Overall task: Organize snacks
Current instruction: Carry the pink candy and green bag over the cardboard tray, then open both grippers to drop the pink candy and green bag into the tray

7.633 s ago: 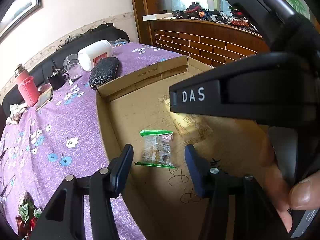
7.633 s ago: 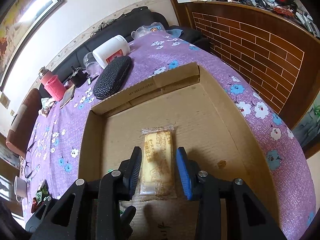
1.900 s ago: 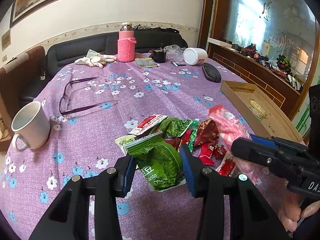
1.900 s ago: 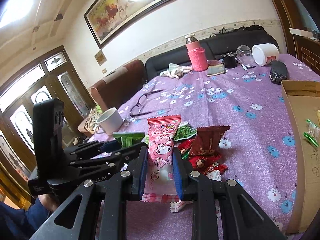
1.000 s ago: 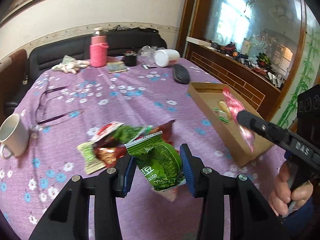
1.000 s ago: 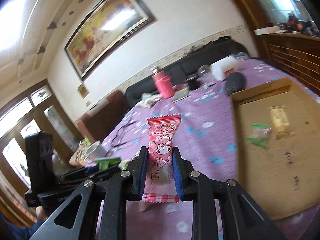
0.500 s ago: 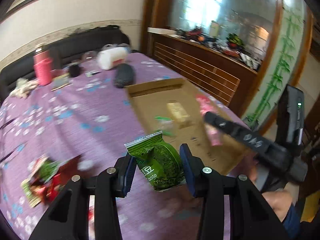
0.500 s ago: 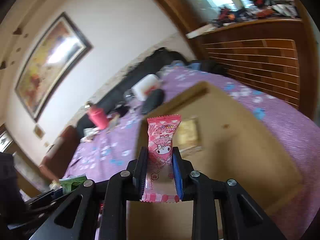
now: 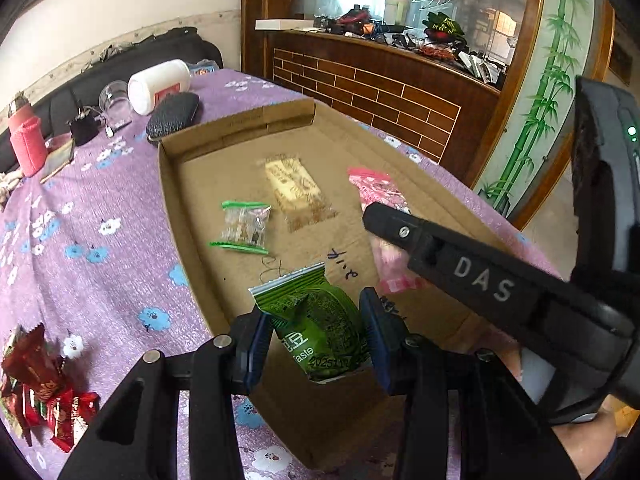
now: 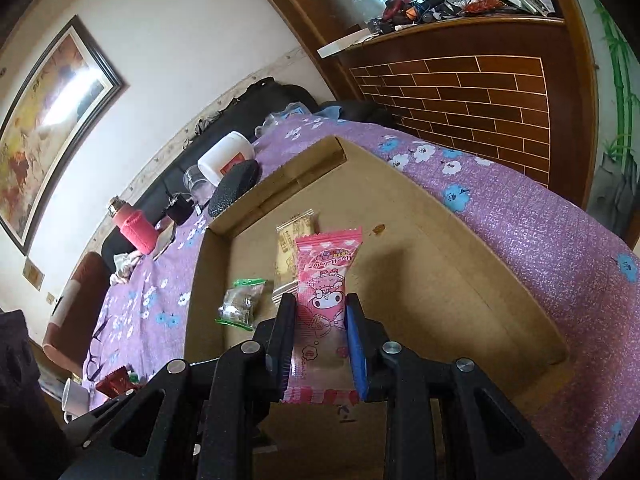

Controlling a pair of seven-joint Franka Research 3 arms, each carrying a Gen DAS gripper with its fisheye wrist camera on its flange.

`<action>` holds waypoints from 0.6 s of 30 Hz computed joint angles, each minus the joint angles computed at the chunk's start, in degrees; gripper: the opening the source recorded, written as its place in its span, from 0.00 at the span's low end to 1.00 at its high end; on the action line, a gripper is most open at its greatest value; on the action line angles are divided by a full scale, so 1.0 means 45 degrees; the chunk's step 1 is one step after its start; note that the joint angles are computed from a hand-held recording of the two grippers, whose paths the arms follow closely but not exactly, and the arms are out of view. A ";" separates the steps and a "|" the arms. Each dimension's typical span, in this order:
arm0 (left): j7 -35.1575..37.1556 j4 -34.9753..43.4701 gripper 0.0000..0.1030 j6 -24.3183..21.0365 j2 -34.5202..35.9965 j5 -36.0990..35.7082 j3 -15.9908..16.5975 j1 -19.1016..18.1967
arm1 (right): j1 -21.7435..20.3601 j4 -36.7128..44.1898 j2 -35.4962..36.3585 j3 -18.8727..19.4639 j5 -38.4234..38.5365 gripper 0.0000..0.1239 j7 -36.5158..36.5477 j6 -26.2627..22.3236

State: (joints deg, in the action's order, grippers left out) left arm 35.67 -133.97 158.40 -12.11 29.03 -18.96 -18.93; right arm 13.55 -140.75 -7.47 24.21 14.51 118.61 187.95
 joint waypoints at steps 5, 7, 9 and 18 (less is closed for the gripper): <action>-0.0053 -0.0089 0.40 0.0035 0.0072 0.0120 -0.0011 0.0060 | -0.1858 0.0078 -0.0066 0.1726 -0.0880 0.21 0.0696 -0.0258; -0.0121 -0.0091 0.40 0.0028 0.0063 0.0253 -0.0046 0.0073 | -0.2002 0.0094 -0.0047 0.1826 -0.1242 0.21 0.0980 -0.0272; -0.0232 -0.0093 0.40 0.0042 0.0068 0.0357 -0.0071 0.0091 | -0.1947 0.0064 -0.0064 0.1733 -0.1468 0.21 0.1197 -0.0259; -0.0333 -0.0051 0.42 -0.0059 0.0052 0.0482 -0.0062 0.0047 | -0.1456 -0.0181 -0.0196 0.1341 -0.0799 0.21 0.0936 0.0202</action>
State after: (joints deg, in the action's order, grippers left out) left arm 34.17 -134.20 158.14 -11.88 31.20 -19.24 -18.72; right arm 7.00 -141.56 -8.35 30.24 10.91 122.82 188.87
